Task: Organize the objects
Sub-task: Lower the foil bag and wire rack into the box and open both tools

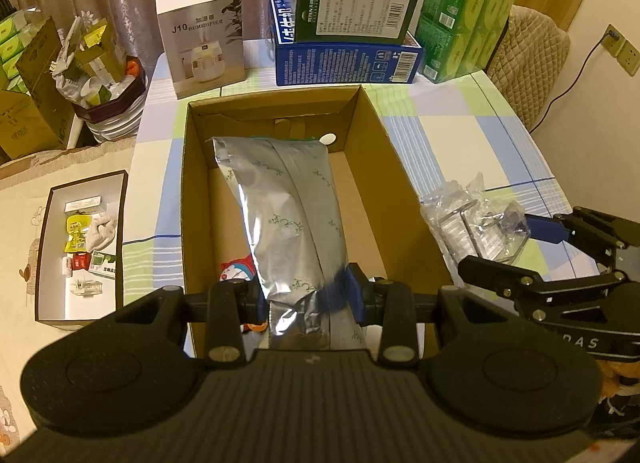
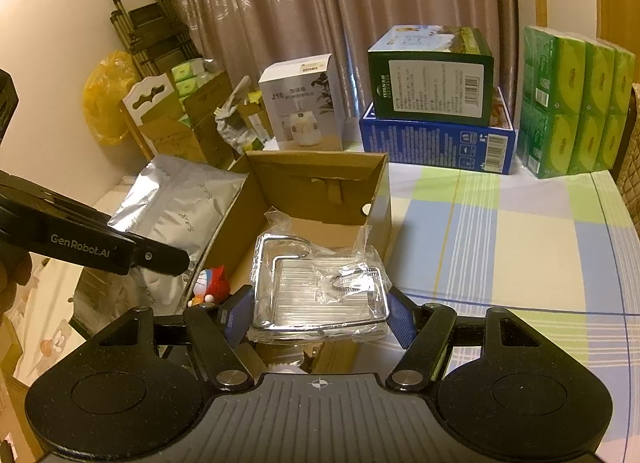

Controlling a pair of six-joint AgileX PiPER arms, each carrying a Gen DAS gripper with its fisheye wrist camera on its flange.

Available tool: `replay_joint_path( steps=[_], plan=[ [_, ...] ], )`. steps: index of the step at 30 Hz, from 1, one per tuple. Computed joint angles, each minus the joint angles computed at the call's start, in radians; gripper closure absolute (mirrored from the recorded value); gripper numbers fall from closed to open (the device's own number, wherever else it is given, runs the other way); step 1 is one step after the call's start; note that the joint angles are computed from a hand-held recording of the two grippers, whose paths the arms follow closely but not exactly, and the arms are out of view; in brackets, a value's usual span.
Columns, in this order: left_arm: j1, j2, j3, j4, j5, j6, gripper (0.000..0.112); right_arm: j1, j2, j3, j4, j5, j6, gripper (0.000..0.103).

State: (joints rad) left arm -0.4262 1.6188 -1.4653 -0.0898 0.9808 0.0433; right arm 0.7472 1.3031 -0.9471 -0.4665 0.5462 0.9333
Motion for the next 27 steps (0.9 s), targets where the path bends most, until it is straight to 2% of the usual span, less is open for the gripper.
replay_joint_path(
  steps=[17, 20, 27],
  plan=[
    [-0.003, 0.027, 0.011, 0.006, -0.046, -0.024, 0.079, 0.002, -0.001, 0.003, -0.009, 0.003, 0.023, 0.037],
    [0.004, 0.019, 0.012, 0.004, -0.060, -0.045, 0.061, 0.003, -0.004, 0.006, -0.013, 0.001, 0.028, 0.037],
    [-0.003, -0.013, 0.035, 0.037, -0.054, -0.062, 0.061, 0.002, 0.000, 0.000, -0.009, 0.006, 0.025, 0.037]
  ],
)
